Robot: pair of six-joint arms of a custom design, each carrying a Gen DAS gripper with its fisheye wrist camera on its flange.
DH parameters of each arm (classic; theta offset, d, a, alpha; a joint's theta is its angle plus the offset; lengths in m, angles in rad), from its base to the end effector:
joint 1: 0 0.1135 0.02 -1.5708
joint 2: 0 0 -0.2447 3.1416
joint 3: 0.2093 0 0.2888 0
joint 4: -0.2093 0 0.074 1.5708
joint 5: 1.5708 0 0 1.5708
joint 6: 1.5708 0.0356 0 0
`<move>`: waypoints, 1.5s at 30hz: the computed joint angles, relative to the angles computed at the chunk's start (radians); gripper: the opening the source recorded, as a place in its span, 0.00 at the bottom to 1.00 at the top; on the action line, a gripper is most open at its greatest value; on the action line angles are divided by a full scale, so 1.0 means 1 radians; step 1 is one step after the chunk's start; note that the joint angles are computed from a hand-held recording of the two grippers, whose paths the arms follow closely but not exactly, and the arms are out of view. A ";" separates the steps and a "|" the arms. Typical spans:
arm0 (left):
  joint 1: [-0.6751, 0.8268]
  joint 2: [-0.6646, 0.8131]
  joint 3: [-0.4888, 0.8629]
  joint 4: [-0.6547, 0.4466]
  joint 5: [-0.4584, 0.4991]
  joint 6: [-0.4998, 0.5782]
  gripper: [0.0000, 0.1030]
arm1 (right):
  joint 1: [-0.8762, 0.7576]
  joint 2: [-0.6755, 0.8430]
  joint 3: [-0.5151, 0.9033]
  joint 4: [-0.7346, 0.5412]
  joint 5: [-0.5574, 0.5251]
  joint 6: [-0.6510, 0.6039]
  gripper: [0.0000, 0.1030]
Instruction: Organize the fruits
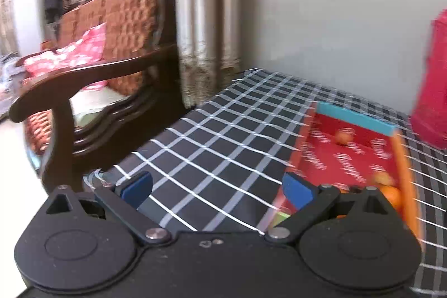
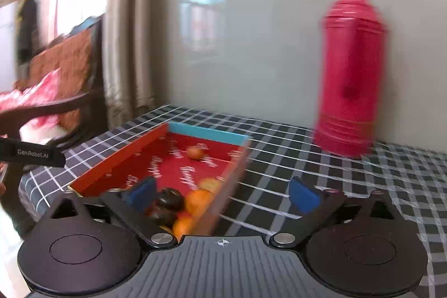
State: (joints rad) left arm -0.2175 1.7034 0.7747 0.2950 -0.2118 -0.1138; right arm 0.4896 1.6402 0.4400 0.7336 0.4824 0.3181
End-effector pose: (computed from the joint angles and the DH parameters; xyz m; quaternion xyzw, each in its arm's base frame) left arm 0.3505 -0.0698 0.1013 -0.0017 0.8885 0.0190 0.4585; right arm 0.2632 0.1216 0.0685 0.0540 0.8345 0.0131 0.5482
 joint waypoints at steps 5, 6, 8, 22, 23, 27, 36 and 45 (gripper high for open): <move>-0.081 -0.285 -0.232 -0.024 -0.001 0.012 0.94 | 0.151 -0.409 -0.193 -0.340 0.192 0.278 1.00; -0.095 -0.342 -0.262 -0.048 -0.002 0.008 0.94 | 0.180 -0.494 -0.209 -0.443 0.213 0.324 1.00; -0.137 -0.498 -0.343 -0.103 -0.019 0.000 0.94 | 0.248 -0.643 -0.223 -0.644 0.266 0.416 1.00; -0.256 -1.215 -0.576 -0.510 -0.106 0.015 0.94 | 0.641 -0.805 -0.099 -1.265 0.546 0.874 1.00; -0.260 -1.264 -0.588 -0.540 -0.109 0.014 0.94 | 0.655 -0.790 -0.086 -1.290 0.554 0.905 1.00; -0.274 -1.366 -0.616 -0.597 -0.122 0.031 0.94 | 0.707 -0.744 -0.047 -1.382 0.596 1.013 1.00; -0.288 -1.343 -0.630 -0.576 -0.140 0.028 0.94 | 0.683 -0.726 -0.063 -1.352 0.580 1.012 1.00; -0.290 -1.360 -0.638 -0.578 -0.131 0.046 0.94 | 0.697 -0.704 -0.048 -1.359 0.594 1.018 1.00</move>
State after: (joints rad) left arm -0.5072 0.3430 0.1369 -0.2826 -0.3428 -0.0683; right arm 1.1867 0.9366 0.3917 -0.6256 1.0763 1.3356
